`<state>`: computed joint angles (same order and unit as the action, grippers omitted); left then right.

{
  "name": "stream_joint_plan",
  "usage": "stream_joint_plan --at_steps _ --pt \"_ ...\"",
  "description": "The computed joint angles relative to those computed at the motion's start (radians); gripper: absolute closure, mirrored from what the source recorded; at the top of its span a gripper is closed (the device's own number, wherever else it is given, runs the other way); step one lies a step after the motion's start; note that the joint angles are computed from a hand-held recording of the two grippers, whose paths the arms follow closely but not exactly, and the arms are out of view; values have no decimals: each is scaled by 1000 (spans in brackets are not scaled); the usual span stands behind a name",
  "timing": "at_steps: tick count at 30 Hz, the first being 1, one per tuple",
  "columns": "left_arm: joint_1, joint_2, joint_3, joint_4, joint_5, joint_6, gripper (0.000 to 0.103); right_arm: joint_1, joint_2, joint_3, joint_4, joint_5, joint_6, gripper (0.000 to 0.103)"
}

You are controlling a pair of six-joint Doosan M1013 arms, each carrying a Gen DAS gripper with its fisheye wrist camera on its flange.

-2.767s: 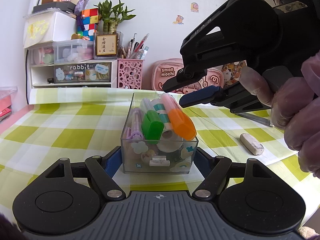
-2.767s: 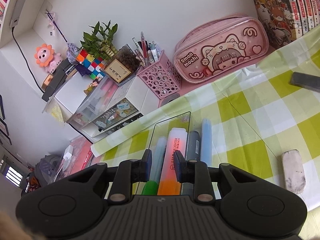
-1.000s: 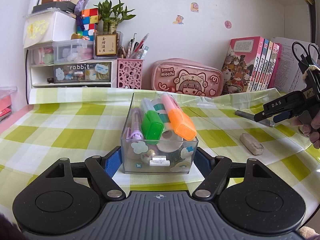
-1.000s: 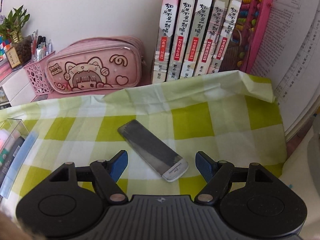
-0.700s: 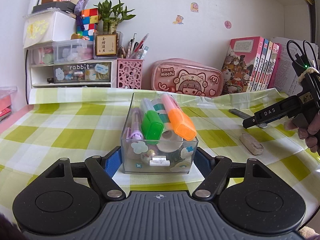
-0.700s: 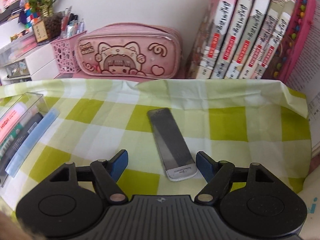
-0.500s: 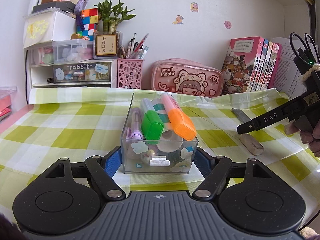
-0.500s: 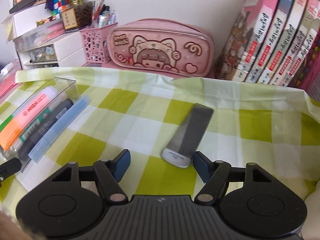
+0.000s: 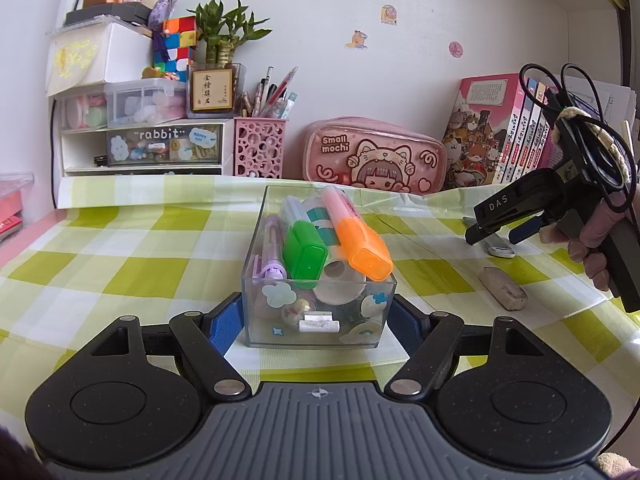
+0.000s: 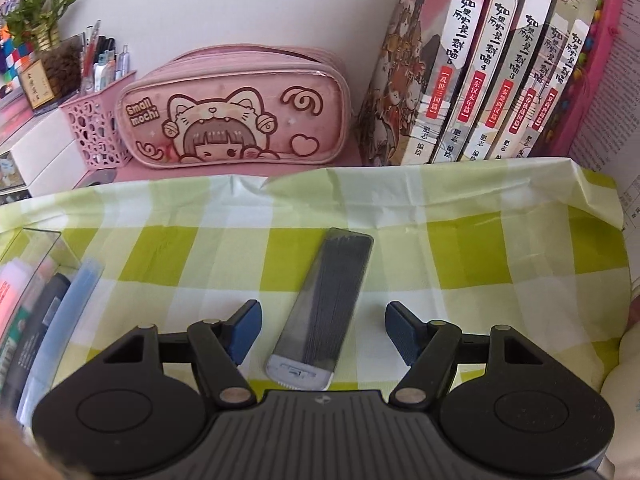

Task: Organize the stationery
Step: 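Move the right tool over the dark slim case with white end, then grasp the dark slim case with the right tool and lift it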

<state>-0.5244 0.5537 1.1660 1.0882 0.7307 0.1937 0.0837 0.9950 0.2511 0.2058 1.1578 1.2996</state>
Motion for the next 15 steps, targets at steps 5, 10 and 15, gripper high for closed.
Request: stream_joint_plan --at_steps 5,10,15 --pt "0 0 -1 0 0 0 28 5 -39 82 4 -68 -7 54" --pt "0 1 -1 -1 1 1 28 6 -82 167 34 -110 -41 63" --pt "0 0 -1 0 0 0 28 7 -149 293 103 -155 -105 64"
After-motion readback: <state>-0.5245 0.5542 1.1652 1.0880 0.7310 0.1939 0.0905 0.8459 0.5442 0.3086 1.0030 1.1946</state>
